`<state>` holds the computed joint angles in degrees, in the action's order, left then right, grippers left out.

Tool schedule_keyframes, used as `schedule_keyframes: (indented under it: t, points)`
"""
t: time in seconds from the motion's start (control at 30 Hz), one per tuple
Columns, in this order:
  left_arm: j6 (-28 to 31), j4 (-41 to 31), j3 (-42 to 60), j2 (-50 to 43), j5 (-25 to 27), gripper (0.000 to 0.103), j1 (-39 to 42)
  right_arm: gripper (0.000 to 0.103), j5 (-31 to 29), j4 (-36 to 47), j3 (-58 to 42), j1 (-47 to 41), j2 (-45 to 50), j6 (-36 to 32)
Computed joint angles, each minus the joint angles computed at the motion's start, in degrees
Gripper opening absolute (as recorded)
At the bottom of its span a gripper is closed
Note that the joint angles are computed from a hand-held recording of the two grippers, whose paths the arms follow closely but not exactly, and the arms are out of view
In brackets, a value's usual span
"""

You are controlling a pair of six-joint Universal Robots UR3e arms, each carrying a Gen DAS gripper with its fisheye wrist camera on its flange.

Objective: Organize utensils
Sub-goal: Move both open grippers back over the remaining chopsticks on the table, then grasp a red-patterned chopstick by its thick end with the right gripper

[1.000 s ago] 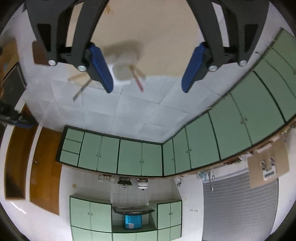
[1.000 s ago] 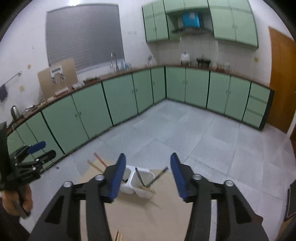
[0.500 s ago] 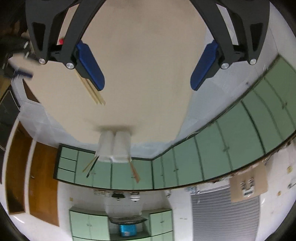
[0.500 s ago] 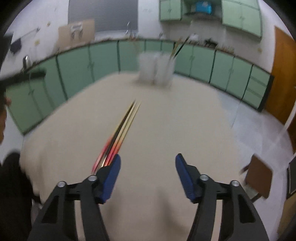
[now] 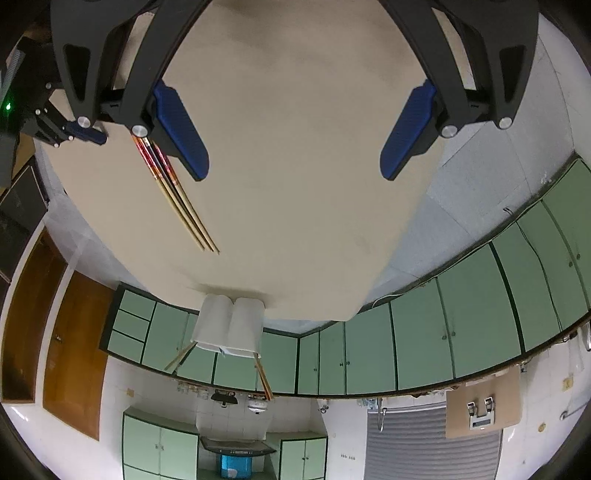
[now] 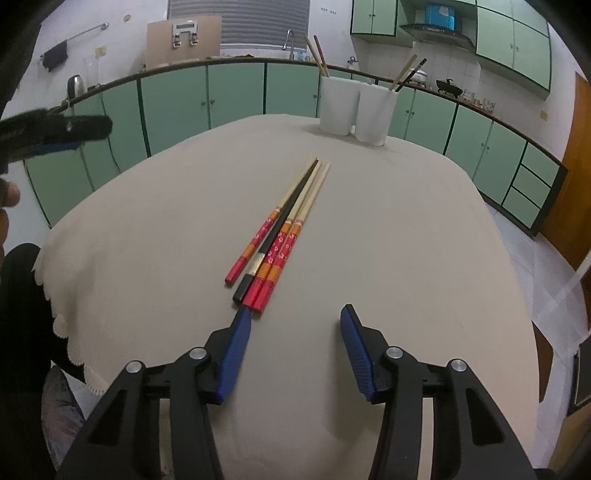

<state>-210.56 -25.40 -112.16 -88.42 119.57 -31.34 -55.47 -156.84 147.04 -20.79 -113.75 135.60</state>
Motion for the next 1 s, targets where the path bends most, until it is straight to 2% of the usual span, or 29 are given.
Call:
schedule_keyframes:
  t: [0.17, 0.33, 0.5, 0.57, 0.63, 0.73, 0.9, 1.0]
  points:
    - [-0.1, 0.7, -1.2, -0.7, -2.0, 0.091, 0.2, 0.046, 0.7, -1.4, 1.3, -1.3, 0.1, 0.1]
    - [-0.5, 2.6, -1.4, -4.4, -3.8, 0.091, -1.6, 0.044, 0.4, -3.6, -1.4, -2.3, 4.8, 2.6]
    - [0.6, 5.5, -2.4, -6.9, -5.8, 0.091, -2.6, 0.039, 1.4, -4.0, -2.8, -1.7, 7.3, 1.0]
    - [1.1, 6.1, -1.9, -8.0, -6.8, 0.091, -2.9, 0.030, 1.8, -4.0, -3.8, -1.4, 8.8, 1.1]
    - [2.2, 6.1, -0.3, -10.3, -6.9, 0.091, -3.8, 0.006, 1.2, -5.1, -4.7, -1.0, 10.1, 1.9]
    - [2.4, 6.6, 2.4, -14.1, -7.4, 0.091, -4.9, 0.006, -0.2, -8.8, -4.8, -2.7, 12.4, 4.9]
    - [3.1, 5.4, 9.0, -20.7, -7.4, 0.091, -6.9, 0.006, 1.9, -4.6, -4.1, -9.3, 10.0, 4.5]
    - [3.4, 3.1, 13.8, -24.8, -6.7, 0.091, -8.1, 0.006, 2.3, -4.2, -3.3, -9.9, 9.0, 4.1]
